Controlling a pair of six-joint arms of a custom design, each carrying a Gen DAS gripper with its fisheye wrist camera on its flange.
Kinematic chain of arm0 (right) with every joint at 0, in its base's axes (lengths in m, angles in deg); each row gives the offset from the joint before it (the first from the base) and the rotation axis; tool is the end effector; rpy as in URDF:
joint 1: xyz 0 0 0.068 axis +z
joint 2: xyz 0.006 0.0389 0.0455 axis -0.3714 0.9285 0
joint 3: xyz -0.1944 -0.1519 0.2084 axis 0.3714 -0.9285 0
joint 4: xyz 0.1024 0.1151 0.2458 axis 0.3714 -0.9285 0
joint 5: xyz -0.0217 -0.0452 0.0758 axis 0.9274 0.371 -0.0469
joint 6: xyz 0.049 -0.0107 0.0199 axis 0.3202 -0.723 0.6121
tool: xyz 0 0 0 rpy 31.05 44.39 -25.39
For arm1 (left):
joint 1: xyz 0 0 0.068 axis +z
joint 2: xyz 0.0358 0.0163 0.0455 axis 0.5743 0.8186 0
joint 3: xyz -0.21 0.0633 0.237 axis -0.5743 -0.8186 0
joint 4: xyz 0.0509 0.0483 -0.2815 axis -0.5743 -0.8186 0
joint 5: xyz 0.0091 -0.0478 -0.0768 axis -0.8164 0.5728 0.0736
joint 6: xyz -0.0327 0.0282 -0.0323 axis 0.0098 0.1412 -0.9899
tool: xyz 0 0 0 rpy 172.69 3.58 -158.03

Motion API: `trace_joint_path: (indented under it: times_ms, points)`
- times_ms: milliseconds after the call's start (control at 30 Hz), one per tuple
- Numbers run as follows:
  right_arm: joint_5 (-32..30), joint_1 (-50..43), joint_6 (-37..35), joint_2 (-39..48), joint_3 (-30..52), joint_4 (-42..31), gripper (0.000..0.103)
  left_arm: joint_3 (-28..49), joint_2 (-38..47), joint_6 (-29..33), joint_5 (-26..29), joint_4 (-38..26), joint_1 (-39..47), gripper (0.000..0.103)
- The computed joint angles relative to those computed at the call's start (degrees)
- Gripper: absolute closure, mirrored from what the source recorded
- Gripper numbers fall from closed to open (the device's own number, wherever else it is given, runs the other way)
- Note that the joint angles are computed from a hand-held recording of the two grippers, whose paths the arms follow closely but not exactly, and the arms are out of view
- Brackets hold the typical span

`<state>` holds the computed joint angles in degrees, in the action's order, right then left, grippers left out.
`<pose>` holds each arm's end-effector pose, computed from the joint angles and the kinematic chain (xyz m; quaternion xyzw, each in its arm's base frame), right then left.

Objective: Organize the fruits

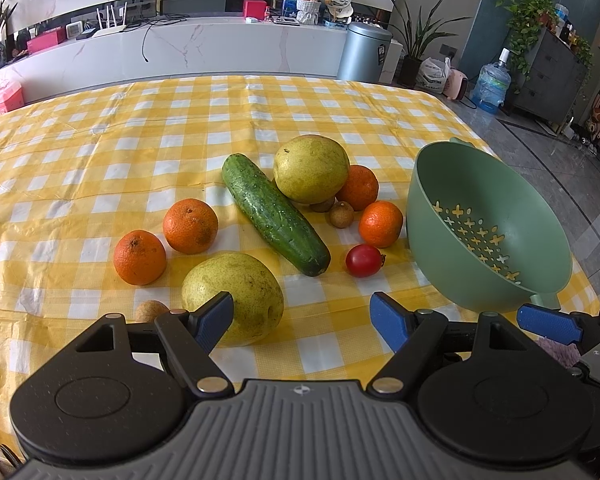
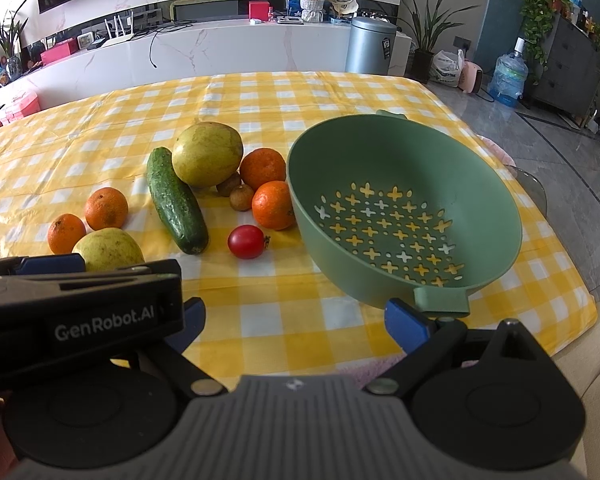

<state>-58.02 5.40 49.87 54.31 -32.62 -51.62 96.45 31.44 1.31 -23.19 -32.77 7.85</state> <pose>0.3295 0.1734 0.2177 -0.3082 0.8904 0.0999 0.3196 0.2538 -0.1103 0.2255 -0.2955 0.8913 0.0329 0.3424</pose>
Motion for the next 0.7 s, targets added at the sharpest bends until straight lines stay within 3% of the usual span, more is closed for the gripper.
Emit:
trace_joint_path:
  times_ms: [400,700]
  points:
    - [1.2,0.8,-0.7,-0.2,-0.1,0.3,0.01,-1.4,-1.7,0.1,0.5,0.4,0.3,0.012]
    - [2.0,2.3,-1.8,-3.7,-4.4,7.3,0.01,-4.1,-7.1,0.8,-1.7,0.4,-0.2,0.012]
